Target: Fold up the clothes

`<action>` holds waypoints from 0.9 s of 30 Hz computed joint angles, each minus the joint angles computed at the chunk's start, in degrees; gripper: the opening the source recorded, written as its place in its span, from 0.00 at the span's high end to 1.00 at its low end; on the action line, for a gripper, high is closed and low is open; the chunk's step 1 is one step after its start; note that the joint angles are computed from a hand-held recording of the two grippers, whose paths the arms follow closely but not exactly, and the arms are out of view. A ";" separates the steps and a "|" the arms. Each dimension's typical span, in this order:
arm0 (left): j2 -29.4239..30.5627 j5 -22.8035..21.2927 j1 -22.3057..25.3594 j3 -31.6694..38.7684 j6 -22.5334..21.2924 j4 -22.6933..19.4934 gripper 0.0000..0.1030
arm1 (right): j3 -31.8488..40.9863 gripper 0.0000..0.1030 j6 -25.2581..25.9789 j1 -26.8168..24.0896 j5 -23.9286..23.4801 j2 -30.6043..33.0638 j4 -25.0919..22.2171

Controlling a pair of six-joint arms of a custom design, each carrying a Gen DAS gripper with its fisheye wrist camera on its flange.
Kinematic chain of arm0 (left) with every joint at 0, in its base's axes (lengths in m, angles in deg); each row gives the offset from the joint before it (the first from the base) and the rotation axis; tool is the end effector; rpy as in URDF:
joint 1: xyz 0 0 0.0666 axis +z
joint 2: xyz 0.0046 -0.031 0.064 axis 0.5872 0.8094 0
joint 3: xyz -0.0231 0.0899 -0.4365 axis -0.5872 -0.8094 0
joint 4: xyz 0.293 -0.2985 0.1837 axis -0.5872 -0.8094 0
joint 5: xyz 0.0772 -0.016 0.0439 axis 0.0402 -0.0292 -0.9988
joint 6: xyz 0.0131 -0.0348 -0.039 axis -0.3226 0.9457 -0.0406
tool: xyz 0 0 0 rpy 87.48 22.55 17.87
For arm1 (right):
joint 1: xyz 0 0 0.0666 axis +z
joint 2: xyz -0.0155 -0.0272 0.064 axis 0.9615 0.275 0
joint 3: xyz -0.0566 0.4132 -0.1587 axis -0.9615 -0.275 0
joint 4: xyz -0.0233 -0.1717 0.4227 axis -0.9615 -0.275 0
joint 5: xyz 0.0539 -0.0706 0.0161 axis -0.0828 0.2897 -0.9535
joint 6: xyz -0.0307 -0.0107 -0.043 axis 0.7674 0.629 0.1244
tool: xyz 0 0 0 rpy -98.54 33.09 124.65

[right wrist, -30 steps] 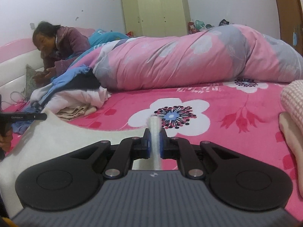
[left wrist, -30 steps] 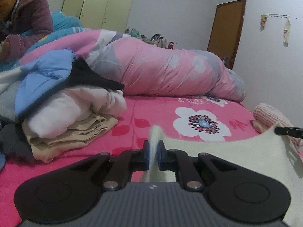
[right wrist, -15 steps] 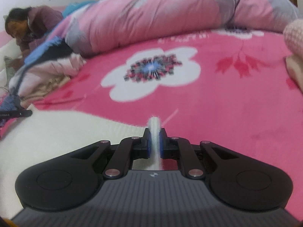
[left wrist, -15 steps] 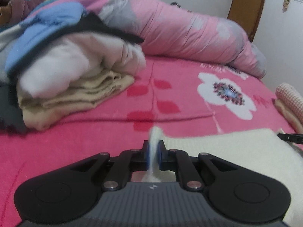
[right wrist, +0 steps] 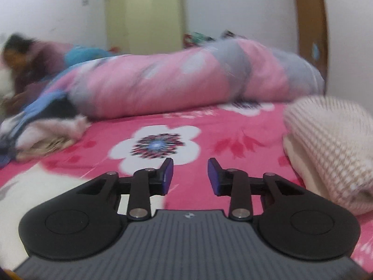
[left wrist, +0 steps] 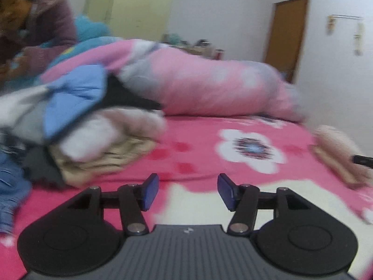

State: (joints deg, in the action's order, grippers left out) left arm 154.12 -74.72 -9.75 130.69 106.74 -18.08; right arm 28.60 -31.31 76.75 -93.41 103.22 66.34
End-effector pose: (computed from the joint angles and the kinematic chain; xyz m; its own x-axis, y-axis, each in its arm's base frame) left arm 0.3136 -0.2895 0.4956 -0.4637 -0.2484 -0.8504 -0.1313 0.9686 -0.2113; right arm 0.5050 0.0402 0.4818 -0.3552 -0.1591 -0.9211 -0.5251 0.8492 0.0557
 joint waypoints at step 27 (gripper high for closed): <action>7.72 2.39 -4.31 0.10 0.51 -1.20 0.49 | -18.59 0.94 22.37 -7.90 -13.40 -14.72 -12.58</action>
